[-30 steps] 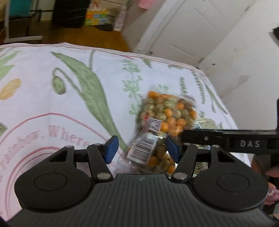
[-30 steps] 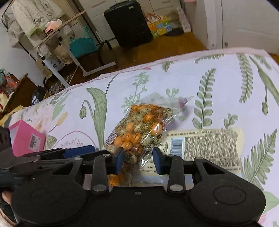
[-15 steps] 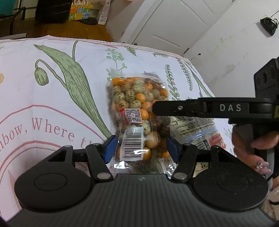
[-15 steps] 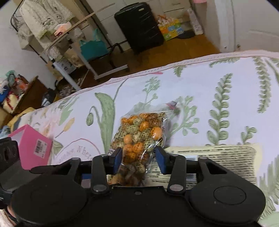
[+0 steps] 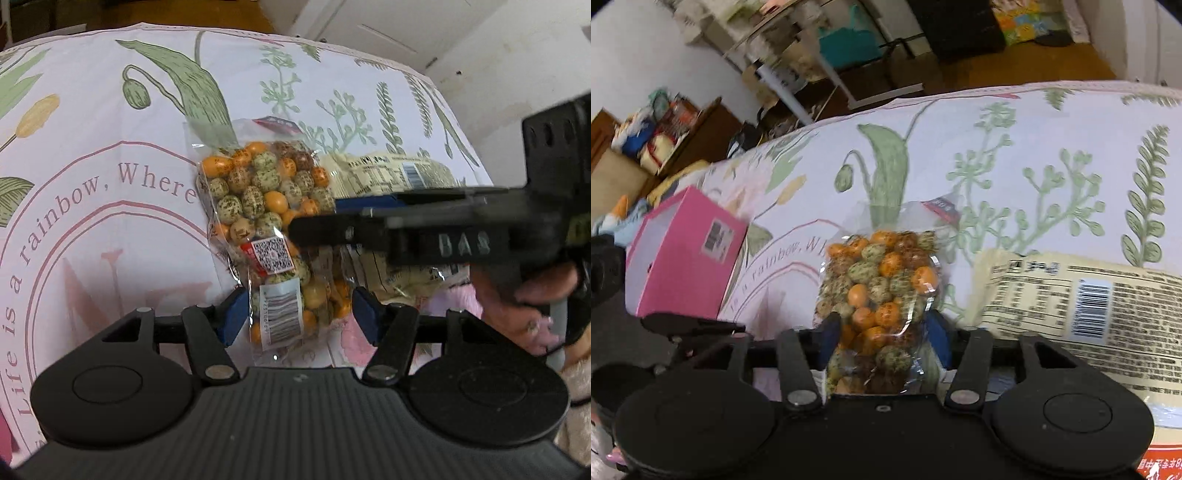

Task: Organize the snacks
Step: 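Grasp the clear peanut bag with the right tool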

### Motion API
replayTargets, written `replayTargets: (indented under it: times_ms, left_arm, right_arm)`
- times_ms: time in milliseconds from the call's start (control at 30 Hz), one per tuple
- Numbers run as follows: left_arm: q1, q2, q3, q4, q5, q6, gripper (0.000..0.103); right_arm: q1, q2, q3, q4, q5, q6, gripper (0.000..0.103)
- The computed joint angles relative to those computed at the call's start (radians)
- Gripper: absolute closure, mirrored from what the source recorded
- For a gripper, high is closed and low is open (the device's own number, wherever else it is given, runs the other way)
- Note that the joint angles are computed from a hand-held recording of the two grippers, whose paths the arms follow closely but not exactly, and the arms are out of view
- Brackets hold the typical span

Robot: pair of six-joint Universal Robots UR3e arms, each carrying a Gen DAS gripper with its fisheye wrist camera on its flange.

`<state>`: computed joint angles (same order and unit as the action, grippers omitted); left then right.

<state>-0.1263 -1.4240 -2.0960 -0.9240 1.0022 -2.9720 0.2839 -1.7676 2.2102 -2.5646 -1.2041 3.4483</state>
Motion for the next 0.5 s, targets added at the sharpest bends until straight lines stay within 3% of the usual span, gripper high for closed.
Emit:
replayTargets:
  times_ms: [267,367,433,500]
  left_arm:
    - [-0.084,0.037,-0.134,0.261,0.066,-0.095,0.045]
    - [-0.112,0.047,-0.193,0.362,0.064,-0.117,0.045]
    - [-0.151,0.031,-0.221,0.456,0.099,-0.157,0.045]
    - [-0.164,0.017,-0.238,0.517,0.112,-0.217,0.047]
  right_arm:
    - [0.135,0.084,-0.108,0.052,-0.143,-0.013,0.020]
    - [0.192,0.152,-0.126,-0.013,-0.221,0.006,0.009]
    - [0.271,0.224,-0.192,-0.011,-0.338,0.005,0.009]
    - [0.294,0.244,-0.205,-0.014,-0.386,0.006,0.016]
